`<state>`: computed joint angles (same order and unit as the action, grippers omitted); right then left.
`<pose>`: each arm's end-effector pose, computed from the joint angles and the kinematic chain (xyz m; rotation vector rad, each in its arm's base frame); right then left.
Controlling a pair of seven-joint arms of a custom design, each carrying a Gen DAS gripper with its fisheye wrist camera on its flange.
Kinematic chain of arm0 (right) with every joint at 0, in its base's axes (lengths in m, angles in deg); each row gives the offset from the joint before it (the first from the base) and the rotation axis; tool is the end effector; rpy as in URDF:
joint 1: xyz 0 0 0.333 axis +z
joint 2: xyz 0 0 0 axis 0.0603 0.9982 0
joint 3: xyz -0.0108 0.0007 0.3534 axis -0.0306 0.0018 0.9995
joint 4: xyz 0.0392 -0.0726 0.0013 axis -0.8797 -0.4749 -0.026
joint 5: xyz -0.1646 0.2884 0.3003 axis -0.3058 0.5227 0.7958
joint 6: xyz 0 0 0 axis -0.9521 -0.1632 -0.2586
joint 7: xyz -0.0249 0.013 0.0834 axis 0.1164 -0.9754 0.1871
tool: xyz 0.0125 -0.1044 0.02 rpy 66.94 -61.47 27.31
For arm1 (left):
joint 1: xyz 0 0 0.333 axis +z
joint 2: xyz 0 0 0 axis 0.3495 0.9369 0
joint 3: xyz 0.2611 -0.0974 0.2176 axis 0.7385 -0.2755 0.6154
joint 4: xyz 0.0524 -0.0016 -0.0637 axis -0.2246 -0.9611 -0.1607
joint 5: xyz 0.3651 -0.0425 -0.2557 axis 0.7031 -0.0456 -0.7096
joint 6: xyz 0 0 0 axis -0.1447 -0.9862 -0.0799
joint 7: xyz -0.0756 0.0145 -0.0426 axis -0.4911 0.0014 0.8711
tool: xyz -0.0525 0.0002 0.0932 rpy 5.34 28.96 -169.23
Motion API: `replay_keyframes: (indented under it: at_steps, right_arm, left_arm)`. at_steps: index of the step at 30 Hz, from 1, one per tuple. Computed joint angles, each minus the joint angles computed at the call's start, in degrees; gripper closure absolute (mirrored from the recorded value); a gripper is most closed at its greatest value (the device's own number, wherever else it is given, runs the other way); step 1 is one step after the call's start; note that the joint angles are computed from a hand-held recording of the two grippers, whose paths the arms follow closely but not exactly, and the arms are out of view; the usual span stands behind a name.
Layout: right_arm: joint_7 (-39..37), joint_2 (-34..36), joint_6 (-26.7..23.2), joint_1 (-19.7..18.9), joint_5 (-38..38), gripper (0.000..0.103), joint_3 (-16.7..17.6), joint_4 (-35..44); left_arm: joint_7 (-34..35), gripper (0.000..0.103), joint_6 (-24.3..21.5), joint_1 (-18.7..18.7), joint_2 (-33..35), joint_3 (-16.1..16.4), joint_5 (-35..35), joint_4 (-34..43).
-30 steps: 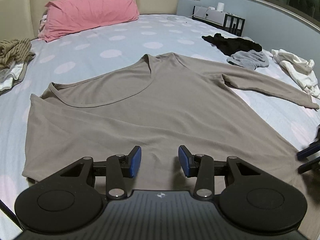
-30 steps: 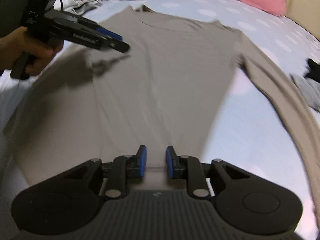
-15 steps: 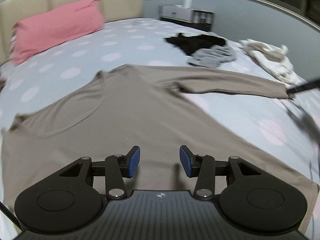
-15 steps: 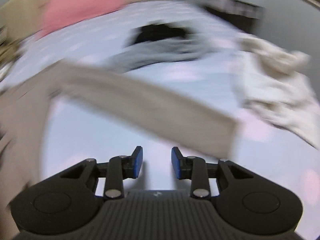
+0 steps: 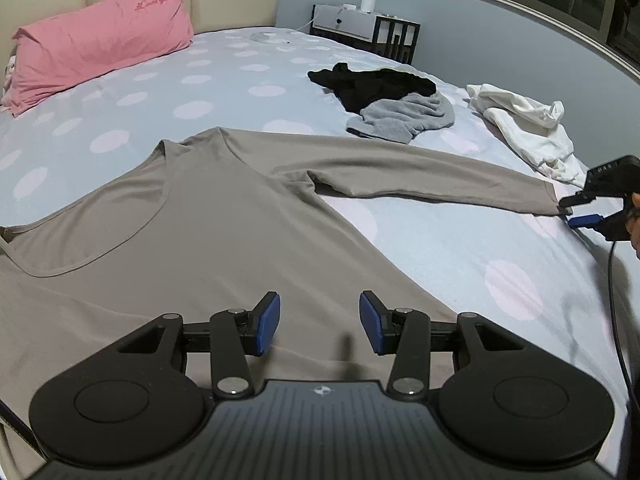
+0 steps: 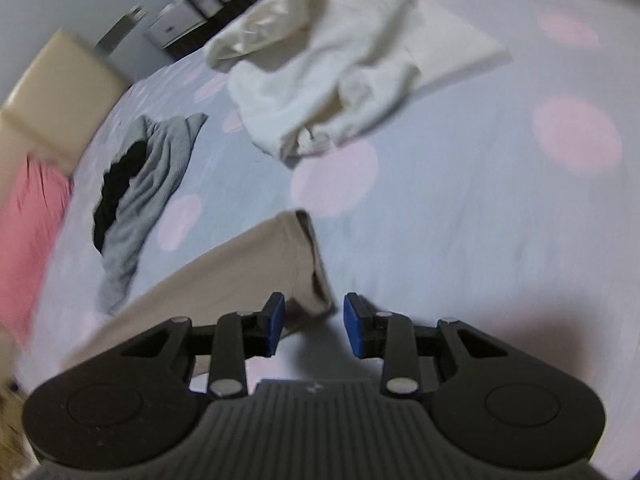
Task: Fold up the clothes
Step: 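Grasp the sleeve cuff with the right tool and fold it across the body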
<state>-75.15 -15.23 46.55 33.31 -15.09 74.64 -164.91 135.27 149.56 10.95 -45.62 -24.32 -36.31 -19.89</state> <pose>0.3762 0.3498 0.5146 0.0451 2.5272 -0.5250 0.6340 -0.2622 0.5381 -0.6999 2.7581 -1.1284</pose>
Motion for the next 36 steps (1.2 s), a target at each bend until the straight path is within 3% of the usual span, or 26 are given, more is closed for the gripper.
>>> replay_keyframes:
  at_steps: [5,6,7,8,10,21,27,31,34,36]
  right_arm:
    - [9.5,0.9,-1.7,-0.9,-2.8,0.068,1.0,-0.3]
    - [10.2,0.9,-1.6,-1.0,-3.5,0.074,0.8,-0.6]
    - [9.8,1.0,-1.5,-0.9,-3.7,0.091,0.5,-0.6]
    - [8.8,1.0,-1.1,-0.8,-4.9,0.097,0.5,-0.5]
    - [4.8,1.5,-0.5,-0.6,-7.6,0.097,0.4,0.5]
    - [-46.3,18.1,-3.7,2.9,-19.8,0.098,-1.0,25.9]
    - [-63.5,30.0,-2.1,7.6,-23.6,0.098,-4.2,42.8]
    - [-83.2,41.6,5.8,10.9,-24.9,0.098,-4.4,58.9]
    - [-101.1,49.8,13.5,10.8,-16.8,0.098,-0.9,67.8]
    - [-111.3,54.5,16.0,10.6,-10.3,0.098,2.4,71.4]
  left_arm:
    - [0.5,0.061,-0.1,0.2,-0.6,0.2,-0.2,-0.6]
    - [0.4,0.061,0.0,0.2,-0.6,0.3,-0.3,-0.6]
    - [0.0,0.061,0.0,0.4,-0.6,0.4,-0.4,-0.5]
    - [-0.4,0.061,0.0,0.5,-0.6,0.5,-0.5,-0.4]
    - [-1.7,0.061,-0.1,0.9,-0.3,0.9,-0.4,0.3]
    - [-10.0,0.061,2.5,4.3,1.9,2.7,2.3,3.9]
    - [-12.7,0.061,0.4,6.7,2.9,3.8,4.5,5.6]
    - [-13.1,0.061,-1.1,8.6,3.0,4.4,3.9,6.0]
    - [-13.6,0.061,-2.0,9.8,3.1,4.9,3.8,6.2]
    - [-13.9,0.061,-2.2,10.3,3.3,5.2,4.6,6.3]
